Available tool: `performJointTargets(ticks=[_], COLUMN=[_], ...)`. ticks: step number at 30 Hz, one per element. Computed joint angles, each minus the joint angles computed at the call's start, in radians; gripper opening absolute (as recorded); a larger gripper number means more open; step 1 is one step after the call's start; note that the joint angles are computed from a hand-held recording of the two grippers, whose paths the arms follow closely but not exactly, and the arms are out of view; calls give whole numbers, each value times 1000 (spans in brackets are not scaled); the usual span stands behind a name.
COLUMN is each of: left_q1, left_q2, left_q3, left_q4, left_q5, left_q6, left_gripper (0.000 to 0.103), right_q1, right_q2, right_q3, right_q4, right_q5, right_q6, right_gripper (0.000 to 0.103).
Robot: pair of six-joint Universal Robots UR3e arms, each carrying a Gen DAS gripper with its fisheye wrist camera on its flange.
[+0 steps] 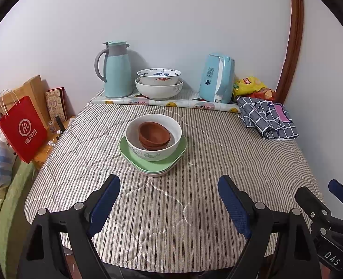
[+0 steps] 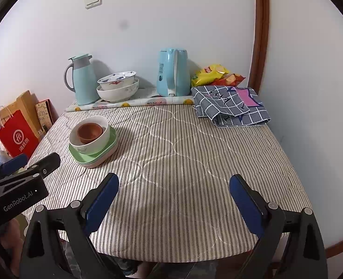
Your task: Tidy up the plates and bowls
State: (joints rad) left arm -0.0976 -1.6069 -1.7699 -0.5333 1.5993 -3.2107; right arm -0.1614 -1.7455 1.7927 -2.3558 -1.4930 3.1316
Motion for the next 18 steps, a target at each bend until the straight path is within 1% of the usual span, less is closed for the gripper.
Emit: performJointTargets(ticks=[18], left_q1=[7], left_q2=[9], left_q3=[-2], left_q4=[-2], left_q5=[-2], left_q6=[5], left_gripper=[86], right_q1=[4], right_q2=[-1], right_q3=[-1], right_q4=[-1], right_q5=[0], right_q6=[4], right_gripper=[95])
